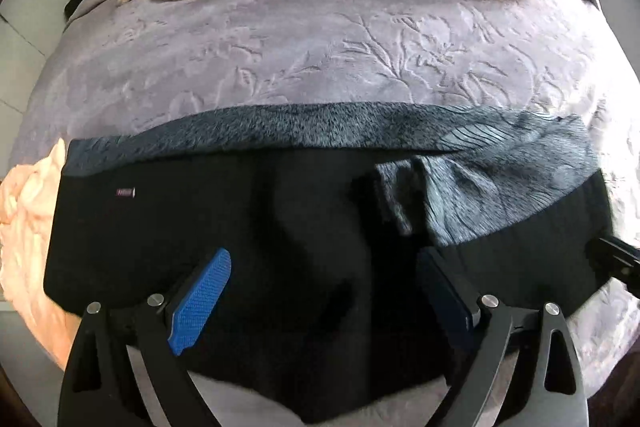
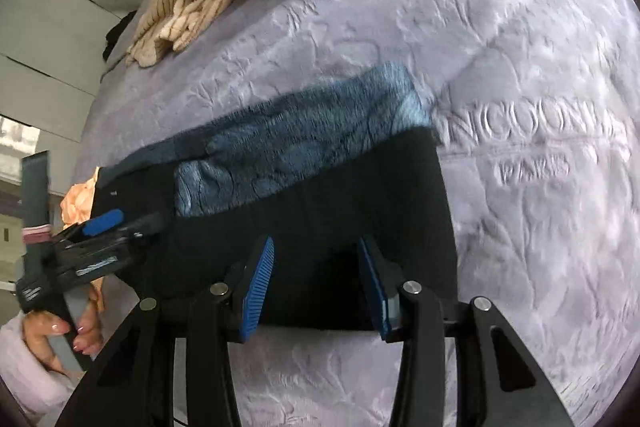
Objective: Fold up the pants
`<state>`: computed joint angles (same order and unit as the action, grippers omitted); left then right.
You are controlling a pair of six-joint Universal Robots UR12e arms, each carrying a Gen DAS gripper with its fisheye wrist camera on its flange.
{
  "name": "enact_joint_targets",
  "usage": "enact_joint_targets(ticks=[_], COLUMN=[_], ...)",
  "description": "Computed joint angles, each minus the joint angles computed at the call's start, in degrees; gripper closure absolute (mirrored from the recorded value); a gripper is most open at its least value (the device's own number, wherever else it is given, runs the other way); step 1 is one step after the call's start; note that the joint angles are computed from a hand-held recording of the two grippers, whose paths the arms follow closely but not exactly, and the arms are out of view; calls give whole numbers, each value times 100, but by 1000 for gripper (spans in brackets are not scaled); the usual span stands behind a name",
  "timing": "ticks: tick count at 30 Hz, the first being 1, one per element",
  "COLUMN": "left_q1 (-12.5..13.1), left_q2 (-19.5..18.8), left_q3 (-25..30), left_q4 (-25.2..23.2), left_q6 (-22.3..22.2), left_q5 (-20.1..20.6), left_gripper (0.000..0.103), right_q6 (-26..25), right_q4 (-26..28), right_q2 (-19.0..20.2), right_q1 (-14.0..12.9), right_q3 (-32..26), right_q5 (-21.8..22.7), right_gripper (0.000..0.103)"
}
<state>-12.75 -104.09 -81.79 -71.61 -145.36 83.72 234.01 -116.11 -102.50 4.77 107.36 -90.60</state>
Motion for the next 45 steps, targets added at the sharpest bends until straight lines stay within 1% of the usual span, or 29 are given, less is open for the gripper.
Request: enact_joint_targets(ticks=[2,3,5,6,8,10,13,16,19,22,25,29,32,35,37,38,39,40,42,44,45], left_q1=[6,-21,-98,-137,-156,-130,-122,-78,-45,0,25,92,137,200,248,286,318,352,427,506,533], left_q2=[85,119,202,214,178,148,165,224,290,384,533,576,690,750,780,821,833,837,817,758,722], left_q3=[-75,-130,-308,-387,-378,-298,-291,-255,-246,-265,-340,-345,-423,-474,-513,-544,-554,-556,-525,-462,-428], left_q4=[-159,-182,-134,-55,-129,-303,-196,-263,-310,-339,-349,-316,-302,-295,-310,-340,-366,-396,-465,-539,-558], left_q6=[57,107,253,253,97,-41,-37,-94,-133,-172,-236,-327,-453,-579,-595,-581,-563,-548,-522,-485,-450], left_q5=[-93,-71,144,288,370,326,425,381,363,334,335,385,462,546,580,587,590,592,566,493,465], left_gripper=[8,8,8,8,8,8,8,8,8,8,8,8,8,8,8,8,8,8,8,8,8], right_q6=[101,165,226,204,71,-74,-211,-164,-333,-529,-642,-812,-981,-887,-860,-856,-872,-895,-1008,-1230,-1311], right_q4=[-116,-158,-233,-229,-138,-9,46,25,152,206,273,183,207,16,7,-14,-82,-45,336,644,723], right_q2=[-13,-14,-8,8,60,107,136,111,141,180,217,199,214,181,178,182,191,216,358,504,562], right_q1=[-38,-62,-101,-111,-105,-62,-30,-92,-149,-160,-172,-316,-369,-397,-437,-456,-477,-470,-362,-209,-135], right_q3=[78,111,157,154,105,31,-16,4,-45,-88,-129,-67,-61,31,56,68,86,58,-166,-410,-499], right_q5=[93,139,224,242,274,213,206,345,488,590,663,1057,1213,1274,1341,1400,1502,1511,1323,1081,1042], right_gripper=[51,50,48,48,45,43,38,36,33,25,21,12,11,11,10,4,1,1,1,1,0])
